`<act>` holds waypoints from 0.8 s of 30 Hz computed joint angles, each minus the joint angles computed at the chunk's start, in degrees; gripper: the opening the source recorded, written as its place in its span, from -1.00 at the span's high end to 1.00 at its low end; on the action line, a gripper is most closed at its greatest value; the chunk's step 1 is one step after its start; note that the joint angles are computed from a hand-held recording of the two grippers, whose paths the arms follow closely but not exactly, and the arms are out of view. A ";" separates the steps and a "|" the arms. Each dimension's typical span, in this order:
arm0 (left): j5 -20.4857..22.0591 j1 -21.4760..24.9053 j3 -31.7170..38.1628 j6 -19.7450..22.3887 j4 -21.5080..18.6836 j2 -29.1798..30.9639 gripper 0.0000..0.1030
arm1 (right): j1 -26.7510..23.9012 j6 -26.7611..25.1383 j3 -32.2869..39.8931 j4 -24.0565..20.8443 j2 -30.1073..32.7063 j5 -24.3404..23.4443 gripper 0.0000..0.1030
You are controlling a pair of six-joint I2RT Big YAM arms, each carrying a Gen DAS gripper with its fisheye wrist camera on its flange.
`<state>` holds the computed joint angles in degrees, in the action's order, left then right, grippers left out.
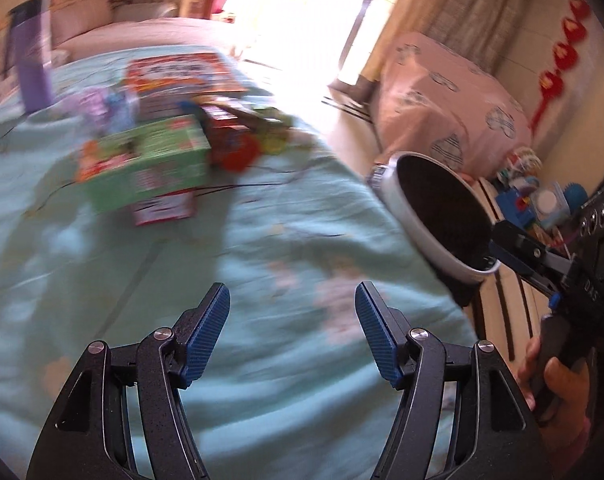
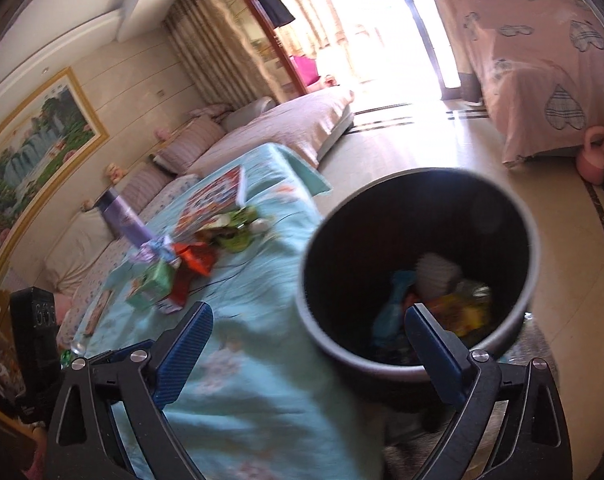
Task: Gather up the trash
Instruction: 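Move both tools back over the items on the bedspread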
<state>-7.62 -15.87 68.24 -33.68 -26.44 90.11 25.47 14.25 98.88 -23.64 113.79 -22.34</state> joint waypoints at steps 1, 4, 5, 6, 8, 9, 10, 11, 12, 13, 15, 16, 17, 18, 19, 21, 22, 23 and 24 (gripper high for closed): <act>-0.33 0.32 -1.06 -0.42 0.17 -0.83 -0.29 | 0.57 -0.17 0.23 -0.29 0.23 -0.04 -0.90; -0.98 1.79 -4.32 -1.23 0.77 -3.20 -0.29 | 2.09 -0.63 0.85 -1.14 0.91 -0.30 -0.90; -1.09 2.47 -5.65 -1.69 1.00 -4.15 -0.29 | 2.57 -0.82 1.08 -1.45 1.11 -0.28 -0.90; -1.02 2.87 -6.34 -2.03 1.10 -4.60 -0.29 | 3.05 -1.05 1.57 -1.89 1.42 -0.28 -0.90; -0.53 3.89 -8.00 -2.88 1.42 -5.74 -0.29 | 4.06 -1.87 1.90 -2.26 1.69 -0.35 -0.90; -0.18 4.29 -8.58 -3.02 1.62 -6.10 -0.29 | 4.58 -2.33 2.25 -2.51 1.89 -0.11 -0.90; 0.26 4.81 -9.33 -3.17 1.93 -6.58 -0.29 | 5.11 -2.96 2.87 -2.88 2.31 0.09 -0.90; 0.58 5.23 -9.78 -3.21 2.01 -7.03 -0.29 | 5.59 -3.54 3.52 -3.28 2.72 0.23 -0.90; 0.79 5.54 -10.17 -3.28 2.23 -7.32 -0.29 | 6.01 -3.95 3.99 -3.55 3.01 0.29 -0.90; 1.08 5.91 -10.46 -3.30 2.42 -7.53 -0.29 | 6.35 -4.22 4.49 -3.69 3.32 0.22 -0.90; 1.69 6.60 -10.92 -3.55 2.75 -7.90 -0.29 | 6.92 -4.47 5.20 -3.74 3.77 0.14 -0.90; 1.84 6.92 -10.95 -3.58 2.69 -7.95 -0.29 | 7.23 -4.68 5.82 -3.87 4.12 0.04 -0.90; 1.78 7.20 -10.79 -3.41 2.46 -7.91 -0.29 | 7.52 -4.89 6.46 -4.04 4.48 0.05 -0.90; 1.52 7.29 -10.68 -3.26 2.26 -7.95 -0.29 | 7.80 -5.21 7.19 -4.35 4.88 0.16 -0.90; 1.26 7.44 -10.61 -3.05 2.17 -7.95 -0.29 | 8.14 -5.81 8.24 -4.92 5.45 0.22 -0.90; 1.45 7.92 -10.58 -2.62 2.26 -7.93 -0.29 | 8.51 -6.66 9.51 -5.62 6.18 0.29 -0.90; 1.49 8.14 -10.57 -2.47 2.28 -7.90 -0.29 | 8.78 -7.31 10.50 -6.21 6.76 0.48 -0.90; 1.57 8.42 -10.50 -2.28 2.31 -7.82 -0.29 | 8.93 -7.64 10.87 -6.37 7.04 0.63 -0.90; 1.77 8.63 -10.41 -2.02 2.33 -7.70 -0.29 | 9.14 -8.21 11.56 -6.63 7.51 0.85 -0.89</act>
<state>-5.86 -7.24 57.83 -35.70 -24.11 82.41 34.62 6.04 110.43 -30.27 121.30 -21.49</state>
